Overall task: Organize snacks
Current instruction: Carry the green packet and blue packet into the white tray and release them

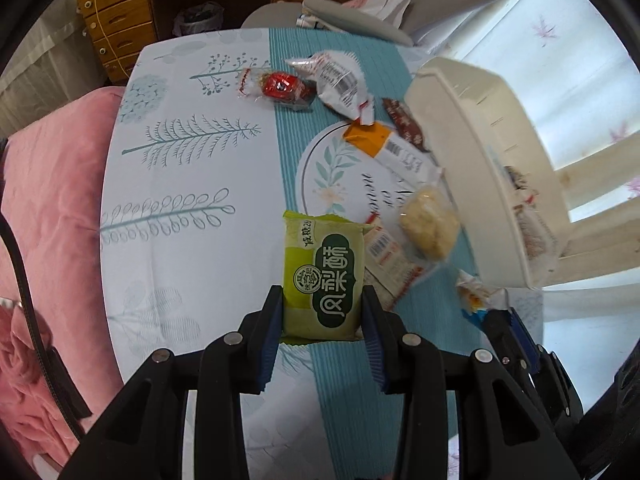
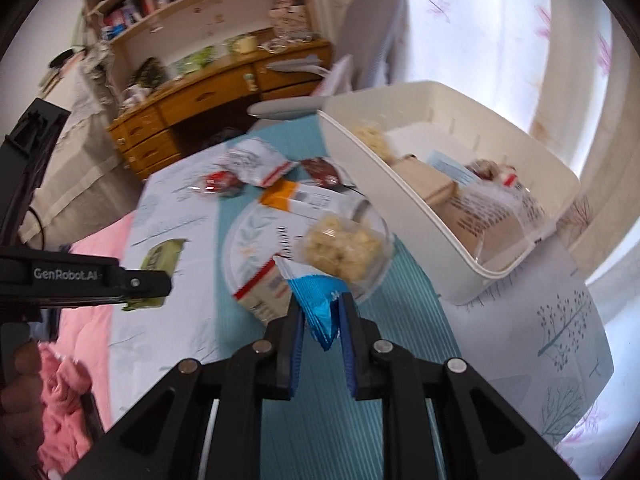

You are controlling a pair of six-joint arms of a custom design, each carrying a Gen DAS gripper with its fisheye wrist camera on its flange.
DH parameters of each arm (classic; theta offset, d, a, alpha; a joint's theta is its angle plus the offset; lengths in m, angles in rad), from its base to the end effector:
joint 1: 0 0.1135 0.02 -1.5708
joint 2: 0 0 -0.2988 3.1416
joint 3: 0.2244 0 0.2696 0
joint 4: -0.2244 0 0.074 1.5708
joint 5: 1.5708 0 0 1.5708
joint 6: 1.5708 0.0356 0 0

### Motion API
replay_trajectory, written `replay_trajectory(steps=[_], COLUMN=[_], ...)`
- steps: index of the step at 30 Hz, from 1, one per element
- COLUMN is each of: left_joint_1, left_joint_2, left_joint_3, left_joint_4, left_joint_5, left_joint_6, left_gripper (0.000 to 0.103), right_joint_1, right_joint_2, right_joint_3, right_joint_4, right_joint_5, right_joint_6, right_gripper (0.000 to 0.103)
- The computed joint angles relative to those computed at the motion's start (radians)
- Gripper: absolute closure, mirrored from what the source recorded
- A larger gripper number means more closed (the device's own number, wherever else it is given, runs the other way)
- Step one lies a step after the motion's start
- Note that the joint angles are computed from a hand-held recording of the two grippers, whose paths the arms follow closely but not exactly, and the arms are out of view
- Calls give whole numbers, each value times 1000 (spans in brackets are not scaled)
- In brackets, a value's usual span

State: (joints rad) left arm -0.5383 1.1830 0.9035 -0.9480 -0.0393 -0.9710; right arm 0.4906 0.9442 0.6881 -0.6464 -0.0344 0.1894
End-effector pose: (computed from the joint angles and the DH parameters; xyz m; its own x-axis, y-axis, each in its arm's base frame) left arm 0.1837 -0.1080 0.2721 -0.8699 -0.4412 -0.2205 -0.3846 0.8866 -0.2570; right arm 0.1601 0.0869 0.2610 -0.7721 -0.1991 -0.6035 -0.3506 0.9255 0.1432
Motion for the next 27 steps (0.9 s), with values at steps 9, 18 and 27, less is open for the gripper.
replay_trajectory(steps=[9,18,27], left_joint_1=[-212,-383,-450], left_joint_2=[-82,34,284], left_joint_3=[79,261,526], left_joint_4=[-97,-177,-231], left_joint_5=[-139,-309,-400], left_joint_6=[-197,-391,-484], left_gripper=[67,67,67], right_joint_1=[-144,-455,-771], right_joint_2=[-105,-63,83], right_joint_3=[94,231,369], right_joint_4=[-108,-224,-325], right_joint_5=[-217,-507,-768], right_joint_6=[-208,-546,-961], right_gripper=[86,86,86])
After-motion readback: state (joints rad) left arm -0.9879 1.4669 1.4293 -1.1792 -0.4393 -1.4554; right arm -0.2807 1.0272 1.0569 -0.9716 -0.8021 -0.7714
